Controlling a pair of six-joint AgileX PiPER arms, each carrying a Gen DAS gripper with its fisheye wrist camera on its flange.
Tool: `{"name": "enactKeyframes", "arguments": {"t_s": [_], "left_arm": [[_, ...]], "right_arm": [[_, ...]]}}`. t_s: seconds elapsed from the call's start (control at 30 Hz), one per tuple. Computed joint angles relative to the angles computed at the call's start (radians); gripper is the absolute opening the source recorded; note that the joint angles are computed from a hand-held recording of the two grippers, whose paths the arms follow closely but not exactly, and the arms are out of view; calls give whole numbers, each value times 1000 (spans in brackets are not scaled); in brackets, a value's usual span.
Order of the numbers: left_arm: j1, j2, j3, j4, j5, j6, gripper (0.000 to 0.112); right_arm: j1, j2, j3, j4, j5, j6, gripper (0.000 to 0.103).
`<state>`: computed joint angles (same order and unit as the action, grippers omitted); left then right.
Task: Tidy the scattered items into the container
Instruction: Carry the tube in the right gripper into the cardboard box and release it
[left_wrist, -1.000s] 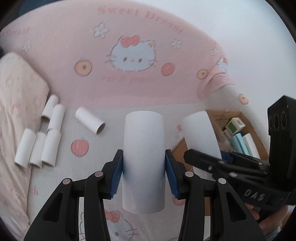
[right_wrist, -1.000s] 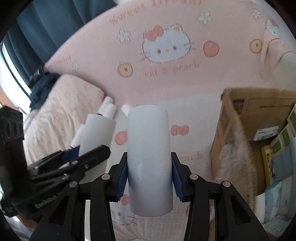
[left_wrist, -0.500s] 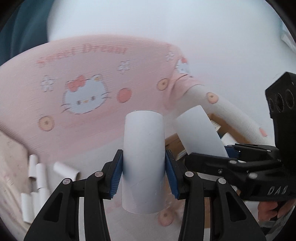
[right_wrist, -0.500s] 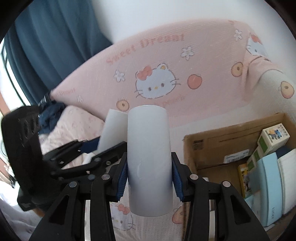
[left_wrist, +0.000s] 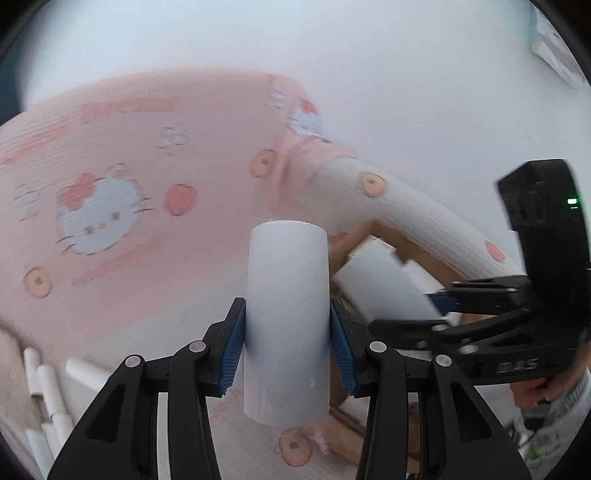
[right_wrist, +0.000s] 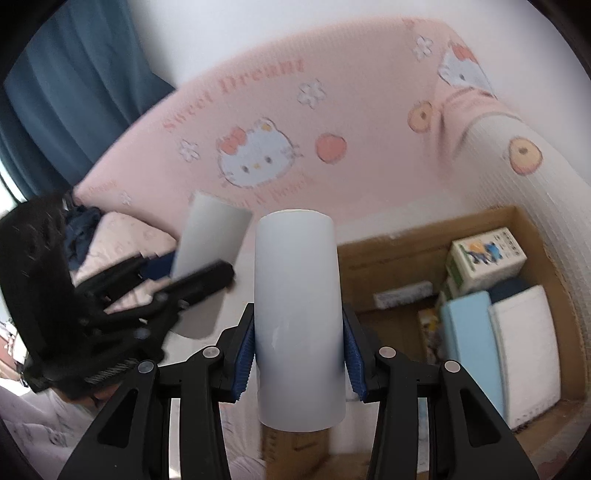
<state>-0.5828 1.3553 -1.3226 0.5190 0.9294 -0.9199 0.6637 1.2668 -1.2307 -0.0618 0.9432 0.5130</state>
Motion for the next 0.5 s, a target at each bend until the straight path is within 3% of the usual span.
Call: {"name": "enactKeyframes", "arguments": {"t_s": [0.17, 0.3, 0.5], "left_arm": [[116, 118, -155, -308, 19, 350, 48], [159, 151, -172, -379, 5, 426, 48], [230, 178, -168, -471, 30, 494, 48]], "right_arm": [[-174, 79, -33, 205, 98, -166, 40], [-268, 181, -40, 335, 160, -218, 40], [-291, 290, -63, 326, 190, -224, 40]]}}
